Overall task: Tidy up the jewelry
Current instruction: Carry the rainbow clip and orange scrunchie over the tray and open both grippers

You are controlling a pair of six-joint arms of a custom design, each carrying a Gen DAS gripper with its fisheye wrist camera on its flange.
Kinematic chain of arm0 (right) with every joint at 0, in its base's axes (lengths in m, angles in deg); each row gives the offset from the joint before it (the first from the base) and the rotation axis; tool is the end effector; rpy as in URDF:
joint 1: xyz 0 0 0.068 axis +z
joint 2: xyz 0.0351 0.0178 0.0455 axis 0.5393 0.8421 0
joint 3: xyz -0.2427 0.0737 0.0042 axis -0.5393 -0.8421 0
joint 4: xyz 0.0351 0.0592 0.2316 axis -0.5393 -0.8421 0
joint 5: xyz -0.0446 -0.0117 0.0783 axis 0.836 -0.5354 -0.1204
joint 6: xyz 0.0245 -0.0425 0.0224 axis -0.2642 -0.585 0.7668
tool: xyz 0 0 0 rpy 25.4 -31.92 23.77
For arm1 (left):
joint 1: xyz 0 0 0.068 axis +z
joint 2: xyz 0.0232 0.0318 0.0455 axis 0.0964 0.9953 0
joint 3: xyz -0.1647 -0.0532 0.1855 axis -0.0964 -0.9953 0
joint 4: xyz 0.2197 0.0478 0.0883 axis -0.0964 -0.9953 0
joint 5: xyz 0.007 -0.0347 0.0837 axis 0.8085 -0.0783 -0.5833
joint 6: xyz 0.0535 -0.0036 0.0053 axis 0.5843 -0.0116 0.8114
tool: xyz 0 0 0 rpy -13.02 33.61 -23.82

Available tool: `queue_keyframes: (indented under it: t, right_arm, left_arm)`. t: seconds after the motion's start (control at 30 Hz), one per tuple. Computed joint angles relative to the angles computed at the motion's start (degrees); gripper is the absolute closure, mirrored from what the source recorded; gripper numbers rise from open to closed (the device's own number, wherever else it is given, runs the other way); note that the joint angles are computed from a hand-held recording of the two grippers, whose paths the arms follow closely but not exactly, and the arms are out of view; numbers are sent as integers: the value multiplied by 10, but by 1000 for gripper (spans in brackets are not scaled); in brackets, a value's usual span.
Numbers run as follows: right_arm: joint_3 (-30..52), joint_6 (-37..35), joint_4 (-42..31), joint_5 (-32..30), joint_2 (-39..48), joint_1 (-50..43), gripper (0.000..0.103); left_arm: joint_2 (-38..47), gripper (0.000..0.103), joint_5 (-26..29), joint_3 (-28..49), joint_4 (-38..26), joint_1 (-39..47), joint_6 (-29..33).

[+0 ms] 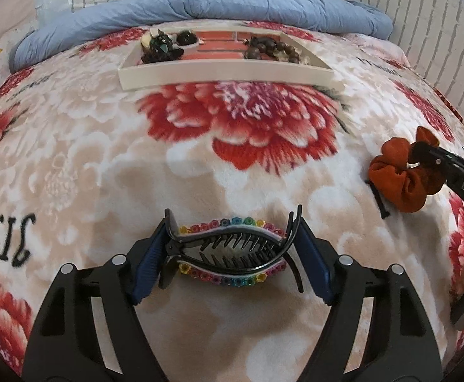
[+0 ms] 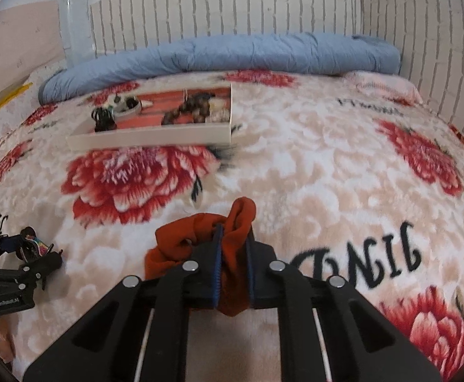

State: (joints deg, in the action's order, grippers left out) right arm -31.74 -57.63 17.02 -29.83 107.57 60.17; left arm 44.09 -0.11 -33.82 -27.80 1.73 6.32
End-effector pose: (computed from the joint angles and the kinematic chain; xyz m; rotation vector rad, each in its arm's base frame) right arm 0.2997 0.1495 0.1019 -0.2805 2.2304 0.1517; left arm 0.2342 -0.0140 0.0808 -0.1286 2.4635 -0.0380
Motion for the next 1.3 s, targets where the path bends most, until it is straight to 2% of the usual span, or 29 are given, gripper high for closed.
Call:
queue_keyframes:
  t: [0.23,0.37,0.6,0.77,0.93,1.07,1.3]
  right_arm:
    - [64,-15,-37,-3,-12,-11,90]
    - [154,-17,-73,-10,23,-17,90]
    - [341,-9,-116,-20,131,-16,90]
    - [482,-2,-158,-22,220,-10,90]
    - [645,-1,-218,-15,320,-4,90]
    - [743,-9,-260,-13,382,-3,90]
    - [825,-23,-286,-4,445,1,90]
  left_arm:
    - [-22,28,29,78,-66,49,27]
    - [-11,28,42,150,-94,73,38]
    - [94,28,64,321,-120,120,44]
    - [186,28,56,446,-123,137,47]
    - [261,28,32,537,-120,145,45]
    - [308,28,17,577,-110,145,52]
    - [365,28,0,618,-110,139,78]
